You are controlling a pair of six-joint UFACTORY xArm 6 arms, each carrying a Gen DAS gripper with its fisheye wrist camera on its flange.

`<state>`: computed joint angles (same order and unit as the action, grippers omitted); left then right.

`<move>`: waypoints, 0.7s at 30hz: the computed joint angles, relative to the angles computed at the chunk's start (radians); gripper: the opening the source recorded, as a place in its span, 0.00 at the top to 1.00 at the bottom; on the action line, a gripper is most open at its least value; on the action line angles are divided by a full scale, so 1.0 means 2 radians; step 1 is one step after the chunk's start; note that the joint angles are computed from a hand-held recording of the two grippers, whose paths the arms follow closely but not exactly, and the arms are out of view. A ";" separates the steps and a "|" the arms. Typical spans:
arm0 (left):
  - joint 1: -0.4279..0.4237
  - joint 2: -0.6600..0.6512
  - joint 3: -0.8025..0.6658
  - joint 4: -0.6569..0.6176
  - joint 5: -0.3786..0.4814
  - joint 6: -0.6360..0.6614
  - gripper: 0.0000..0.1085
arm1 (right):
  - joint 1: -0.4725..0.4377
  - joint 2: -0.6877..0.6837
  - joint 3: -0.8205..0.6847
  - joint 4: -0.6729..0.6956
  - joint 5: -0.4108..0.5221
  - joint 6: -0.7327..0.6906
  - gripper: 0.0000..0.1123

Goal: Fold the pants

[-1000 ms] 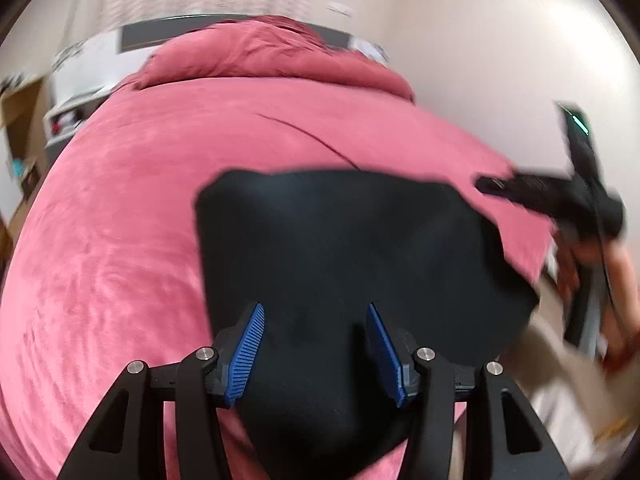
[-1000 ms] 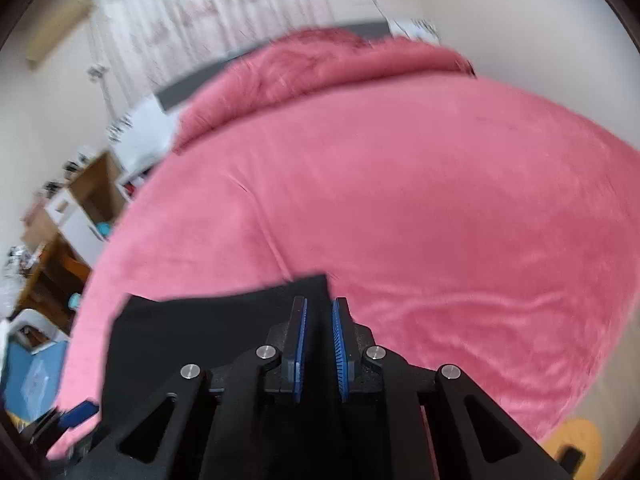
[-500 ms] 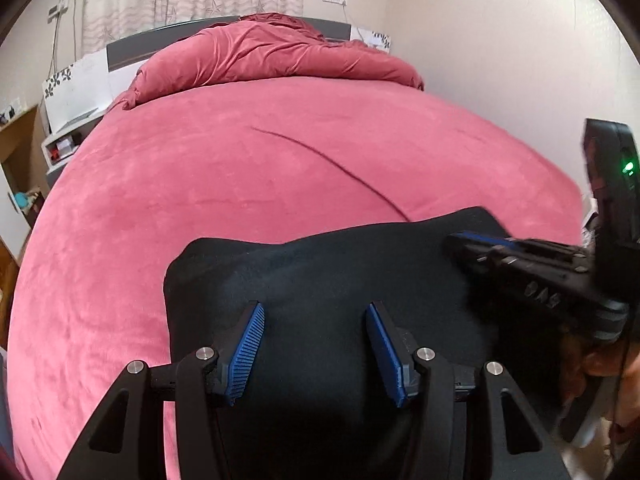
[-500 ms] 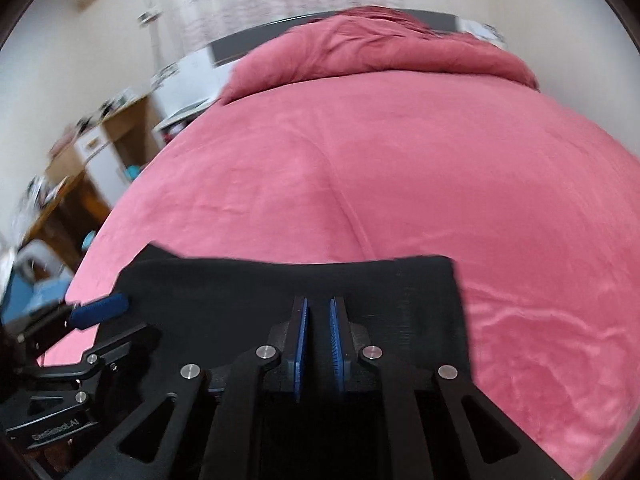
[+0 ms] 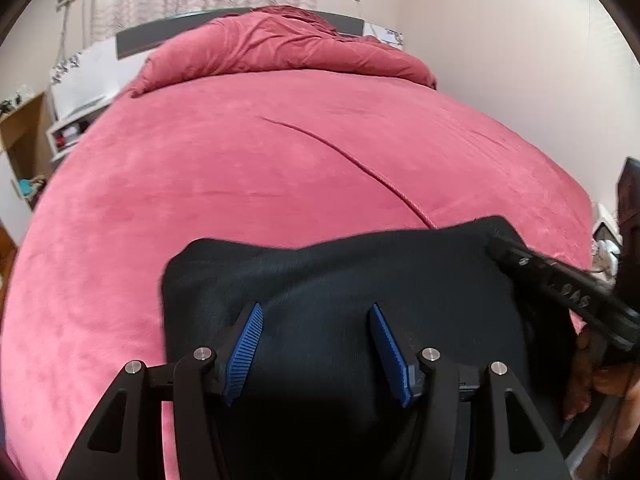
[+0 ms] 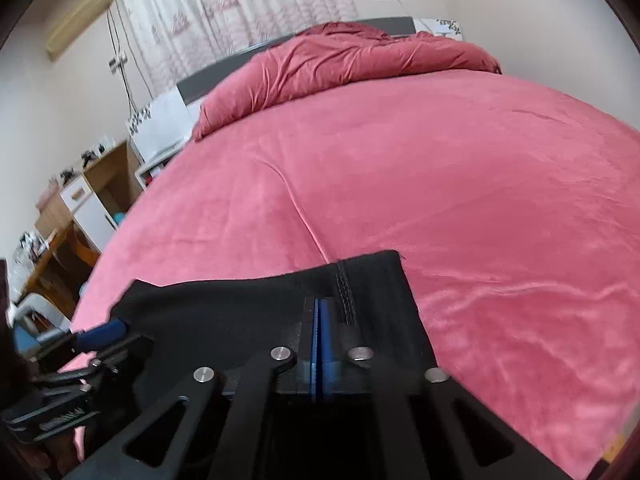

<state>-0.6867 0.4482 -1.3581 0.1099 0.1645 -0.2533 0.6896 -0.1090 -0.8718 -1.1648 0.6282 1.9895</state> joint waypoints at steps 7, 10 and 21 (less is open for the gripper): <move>0.002 -0.067 0.088 0.029 -0.013 -0.065 0.46 | 0.069 -0.041 0.024 0.038 0.043 -0.009 0.89; 0.001 -0.089 0.117 0.055 -0.013 -0.089 0.46 | 0.086 -0.044 0.031 0.071 0.047 -0.021 0.89; 0.003 -0.152 0.206 0.073 -0.022 -0.106 0.46 | 0.107 -0.080 0.068 0.145 0.048 -0.015 0.89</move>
